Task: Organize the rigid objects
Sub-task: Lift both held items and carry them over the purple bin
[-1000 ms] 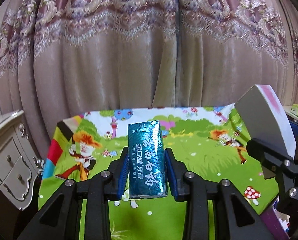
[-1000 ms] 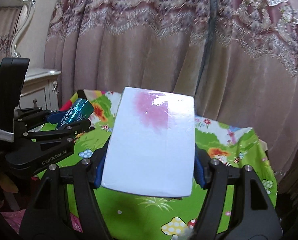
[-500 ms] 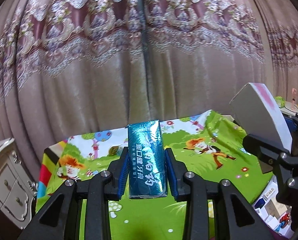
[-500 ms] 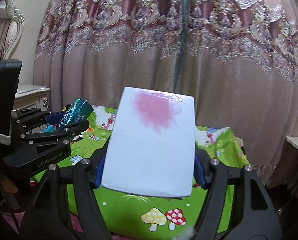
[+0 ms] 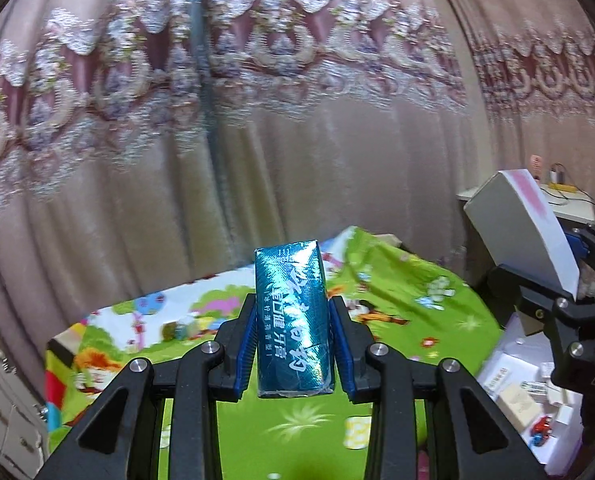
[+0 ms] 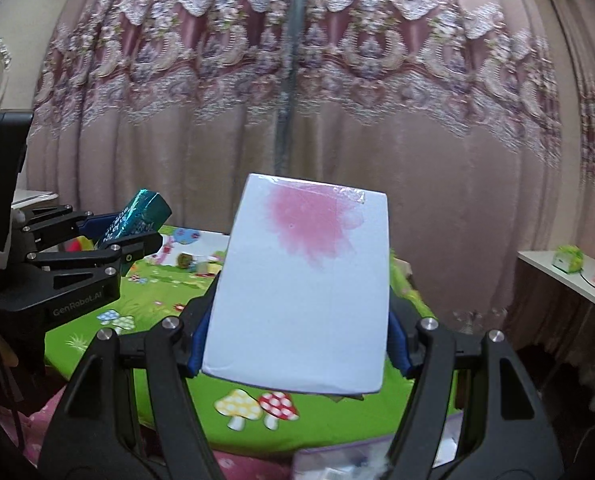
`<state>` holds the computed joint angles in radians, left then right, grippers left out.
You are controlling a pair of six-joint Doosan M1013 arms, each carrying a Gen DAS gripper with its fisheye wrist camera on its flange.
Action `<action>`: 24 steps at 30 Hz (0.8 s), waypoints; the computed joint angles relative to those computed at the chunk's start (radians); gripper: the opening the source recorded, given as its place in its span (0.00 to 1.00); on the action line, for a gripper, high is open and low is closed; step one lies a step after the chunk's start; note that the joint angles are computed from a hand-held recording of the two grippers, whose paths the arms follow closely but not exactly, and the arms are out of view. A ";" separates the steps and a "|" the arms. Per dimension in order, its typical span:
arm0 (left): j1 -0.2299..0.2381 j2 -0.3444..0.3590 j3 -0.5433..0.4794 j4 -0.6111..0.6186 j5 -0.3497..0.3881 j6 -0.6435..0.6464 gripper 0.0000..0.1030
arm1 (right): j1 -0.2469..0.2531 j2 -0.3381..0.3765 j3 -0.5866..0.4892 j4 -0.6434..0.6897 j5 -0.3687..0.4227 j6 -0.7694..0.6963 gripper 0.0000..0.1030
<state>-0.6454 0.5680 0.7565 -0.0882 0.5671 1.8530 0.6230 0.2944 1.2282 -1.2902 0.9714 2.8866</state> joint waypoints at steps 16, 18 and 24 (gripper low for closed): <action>-0.089 0.126 -0.207 -0.234 0.407 0.299 0.35 | -0.020 -0.101 0.140 0.200 0.240 -0.014 0.69; -0.098 0.156 -0.258 -0.234 0.486 0.293 0.35 | -0.029 -0.111 0.151 0.256 0.262 -0.037 0.69; -0.130 0.223 -0.351 -0.205 0.655 0.287 0.35 | -0.053 -0.137 0.188 0.366 0.320 -0.045 0.69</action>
<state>-0.7751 0.7908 0.4053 -0.2932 1.2224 2.1405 0.5699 0.1572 1.4159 -0.9240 1.2912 2.8416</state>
